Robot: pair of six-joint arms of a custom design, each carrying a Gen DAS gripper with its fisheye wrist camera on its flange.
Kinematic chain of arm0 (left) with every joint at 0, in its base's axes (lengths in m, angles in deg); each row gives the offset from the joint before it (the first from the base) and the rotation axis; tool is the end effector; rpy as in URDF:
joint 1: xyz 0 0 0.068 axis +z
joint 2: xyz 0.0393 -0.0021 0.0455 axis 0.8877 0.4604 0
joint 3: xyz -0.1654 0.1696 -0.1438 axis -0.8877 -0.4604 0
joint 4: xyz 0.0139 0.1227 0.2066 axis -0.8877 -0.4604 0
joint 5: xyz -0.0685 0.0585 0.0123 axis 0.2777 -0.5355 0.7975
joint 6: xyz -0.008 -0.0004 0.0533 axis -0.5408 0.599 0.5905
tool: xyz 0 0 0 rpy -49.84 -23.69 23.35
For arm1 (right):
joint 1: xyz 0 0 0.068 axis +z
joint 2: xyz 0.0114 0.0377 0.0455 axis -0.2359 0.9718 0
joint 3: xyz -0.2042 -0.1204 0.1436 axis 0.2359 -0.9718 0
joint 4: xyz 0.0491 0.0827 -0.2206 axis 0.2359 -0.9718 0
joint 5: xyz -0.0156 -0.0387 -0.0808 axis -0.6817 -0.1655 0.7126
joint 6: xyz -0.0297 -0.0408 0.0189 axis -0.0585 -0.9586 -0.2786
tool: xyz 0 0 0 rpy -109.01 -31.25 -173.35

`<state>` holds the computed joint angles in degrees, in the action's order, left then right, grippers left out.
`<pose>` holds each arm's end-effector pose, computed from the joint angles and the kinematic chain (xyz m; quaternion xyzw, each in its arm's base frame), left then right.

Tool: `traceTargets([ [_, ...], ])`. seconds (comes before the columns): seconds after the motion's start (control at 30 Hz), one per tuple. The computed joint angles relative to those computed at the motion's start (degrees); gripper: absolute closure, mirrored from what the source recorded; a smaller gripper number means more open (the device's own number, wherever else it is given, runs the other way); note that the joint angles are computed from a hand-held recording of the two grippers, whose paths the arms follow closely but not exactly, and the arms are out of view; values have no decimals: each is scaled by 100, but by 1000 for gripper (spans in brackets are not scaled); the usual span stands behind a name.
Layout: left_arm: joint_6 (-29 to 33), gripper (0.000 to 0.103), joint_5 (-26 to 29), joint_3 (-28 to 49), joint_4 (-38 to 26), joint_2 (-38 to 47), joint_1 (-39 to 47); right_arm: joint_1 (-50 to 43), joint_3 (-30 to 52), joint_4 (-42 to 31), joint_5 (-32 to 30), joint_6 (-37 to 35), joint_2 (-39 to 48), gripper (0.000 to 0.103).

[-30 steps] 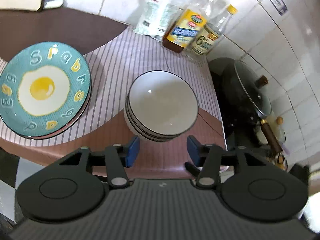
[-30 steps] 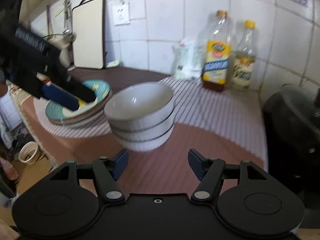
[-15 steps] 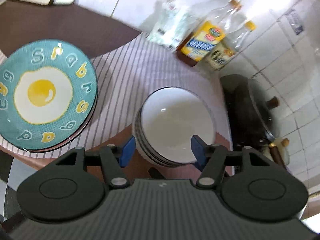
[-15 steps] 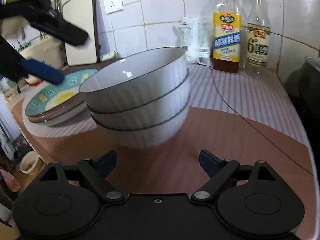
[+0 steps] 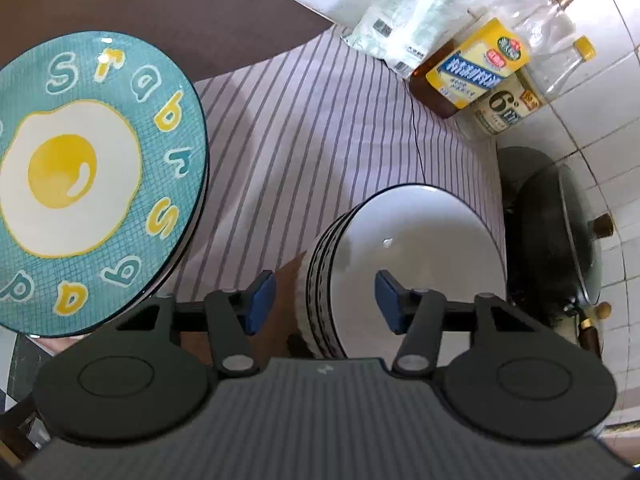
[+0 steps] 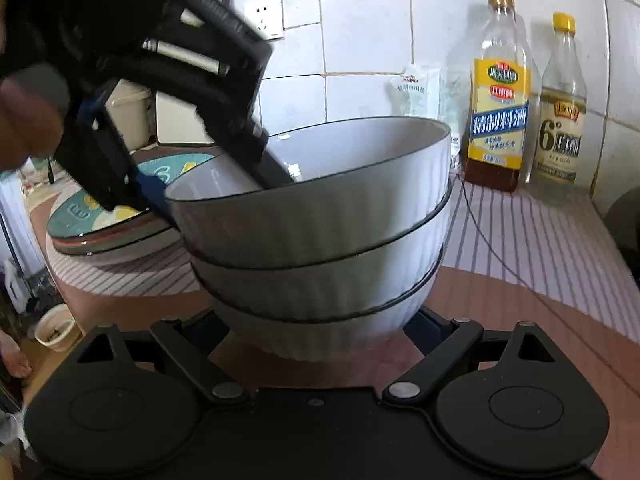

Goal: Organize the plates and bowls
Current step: 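Close both grippers on the three-bowl stack and lift it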

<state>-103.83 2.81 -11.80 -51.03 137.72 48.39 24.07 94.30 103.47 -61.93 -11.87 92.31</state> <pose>0.3295 -0.0925 0.1548 -0.1364 0.9435 -0.2258 0.2006 0.2725 0.2071 0.0616 -0.2362 0.8326 0.1421 0.4804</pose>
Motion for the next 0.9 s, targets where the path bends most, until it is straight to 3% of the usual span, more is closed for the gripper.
traceTargets([
  [0.1, 30, 71, -13, 128, -17, 188, -24, -22, 92, 156, -71, 87, 166, 6],
  [0.17, -229, 73, -18, 235, -90, 258, -24, -57, 124, 287, -142, 43, 261, 5],
  [0.33, -87, 70, -300, 403, -188, 327, -172, -99, 339, 163, -141, 172, 325, 3],
  [0.57, 88, 69, -229, 191, 72, 275, -126, -115, 335, 289, -188, 128, 398, 3],
  [0.73, 663, 69, -448, 410, -312, 280, -289, -116, 329, 250, -186, 48, 379, 3],
  [0.9, 838, 69, -520, 363, -423, 164, -389, -143, 182, 302, -244, 0, 309, 3],
])
